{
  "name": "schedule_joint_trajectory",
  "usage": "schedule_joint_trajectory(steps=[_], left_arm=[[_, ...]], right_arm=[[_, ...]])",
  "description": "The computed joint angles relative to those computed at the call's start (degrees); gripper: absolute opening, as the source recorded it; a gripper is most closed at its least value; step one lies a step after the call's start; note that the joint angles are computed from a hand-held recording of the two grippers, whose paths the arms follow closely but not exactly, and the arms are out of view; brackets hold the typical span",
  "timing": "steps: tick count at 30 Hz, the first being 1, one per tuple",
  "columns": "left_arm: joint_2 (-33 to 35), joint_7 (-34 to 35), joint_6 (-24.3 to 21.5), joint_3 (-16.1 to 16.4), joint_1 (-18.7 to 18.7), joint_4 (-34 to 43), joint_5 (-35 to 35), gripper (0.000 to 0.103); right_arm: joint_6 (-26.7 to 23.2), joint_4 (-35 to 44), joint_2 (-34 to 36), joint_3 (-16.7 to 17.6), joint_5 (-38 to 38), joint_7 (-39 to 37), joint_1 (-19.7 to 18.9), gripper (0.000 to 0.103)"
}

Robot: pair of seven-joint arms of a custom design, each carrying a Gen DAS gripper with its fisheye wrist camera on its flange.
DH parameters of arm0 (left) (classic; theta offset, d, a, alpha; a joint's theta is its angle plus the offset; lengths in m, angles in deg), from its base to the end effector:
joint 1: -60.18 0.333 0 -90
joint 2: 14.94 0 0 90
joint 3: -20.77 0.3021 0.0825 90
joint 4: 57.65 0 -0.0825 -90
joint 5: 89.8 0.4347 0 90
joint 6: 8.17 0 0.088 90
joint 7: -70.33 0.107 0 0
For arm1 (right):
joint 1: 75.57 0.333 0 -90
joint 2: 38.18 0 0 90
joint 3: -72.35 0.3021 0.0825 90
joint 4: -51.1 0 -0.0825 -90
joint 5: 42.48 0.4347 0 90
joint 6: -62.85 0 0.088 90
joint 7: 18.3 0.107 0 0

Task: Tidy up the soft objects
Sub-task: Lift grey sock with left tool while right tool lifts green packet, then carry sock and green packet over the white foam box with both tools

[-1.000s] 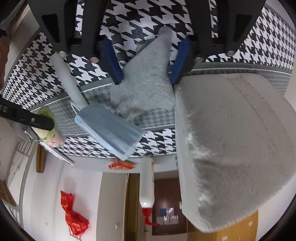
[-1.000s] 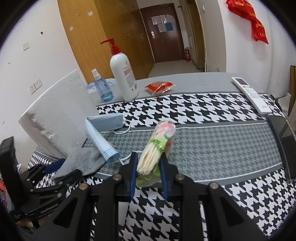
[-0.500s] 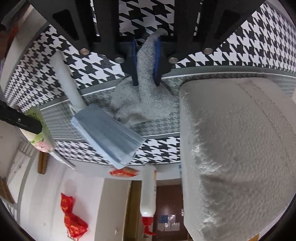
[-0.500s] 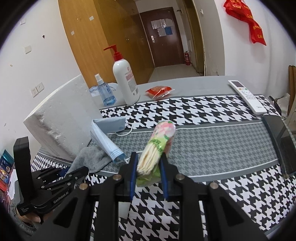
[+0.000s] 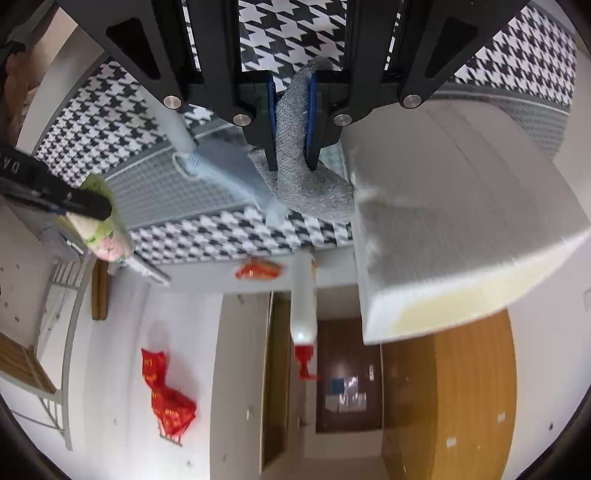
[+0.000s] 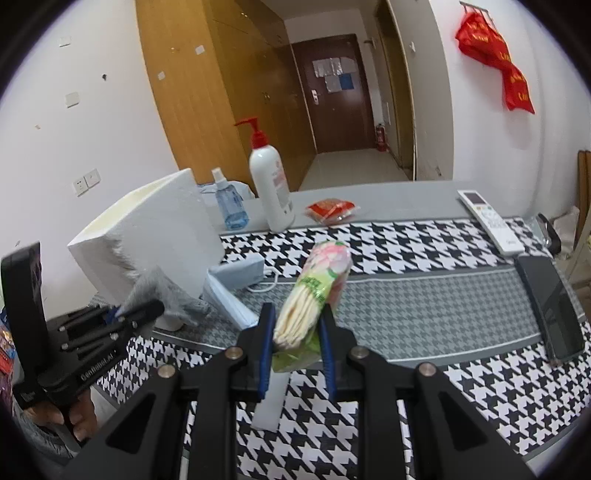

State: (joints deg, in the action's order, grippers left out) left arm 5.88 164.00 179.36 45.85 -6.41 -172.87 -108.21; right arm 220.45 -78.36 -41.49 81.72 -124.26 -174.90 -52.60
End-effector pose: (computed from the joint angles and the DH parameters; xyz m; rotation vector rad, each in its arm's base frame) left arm 0.5175 -0.4424 0.3552 -1.2127 2.1662 -1.1228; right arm 0.4642 0.3417 0.3753 -1.4655 1.7543 -0.6818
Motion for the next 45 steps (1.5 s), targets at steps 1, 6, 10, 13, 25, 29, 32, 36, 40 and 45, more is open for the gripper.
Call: schedule_joint_trajectory(steps=[1,6,10,13,25,29,32,36,40,45], left_arm=[[-0.44,0.19,0.66,-0.22,0.19,-0.30,0.16,0.013],[-2.16,3.64,3.42,-1.57,1.02,-1.20,-2.47,0.013],[-3.72,6.93,4.88,-2.30,1.04,-1.99,-4.98,0.013],[-5.47,8.47,6.64,-5.70,4.00,-3.08,-5.53,0.013],[-9.20,19.99,11.75,-10.94,6.92,-4.73,-15.75,0.013],[-9.28,25.48,13.24,-11.66,6.49,-3.89,-21.21,0.013],[-9.35,28.72,13.82,-12.70,7.01,-3.19,-24.41,0.013],[-9.11,32.75,14.53,-14.16,7.98,-1.96,-28.65,0.013],[-9.05,34.62,15.18,-16.57,10.32,-1.38,-29.94,0.013],[-8.60,38.52,15.01,-18.83,12.79,0.56,-33.05,0.013]], right_arm=[[-0.16,0.12,-0.07,0.09,-0.09,-0.08,0.09,0.027],[-0.79,0.79,-0.22,0.44,-0.66,-0.57,0.49,0.027],[-1.52,1.46,-0.11,0.74,-1.04,-1.40,0.94,0.027],[-1.97,2.00,0.00,0.92,-1.35,-1.84,1.33,0.027],[-3.75,3.33,-0.98,1.78,-5.80,-1.55,2.48,0.027],[-3.80,3.65,-1.33,1.94,-7.98,-0.72,2.70,0.027],[-4.02,3.96,-1.46,2.02,-9.15,-0.77,2.79,0.027],[-4.22,4.16,-1.66,2.09,-10.52,-0.54,2.91,0.027],[-4.33,4.57,-1.67,2.09,-11.32,-0.30,2.94,0.027],[-3.95,5.60,-1.00,1.90,-12.42,-0.21,2.91,0.027]])
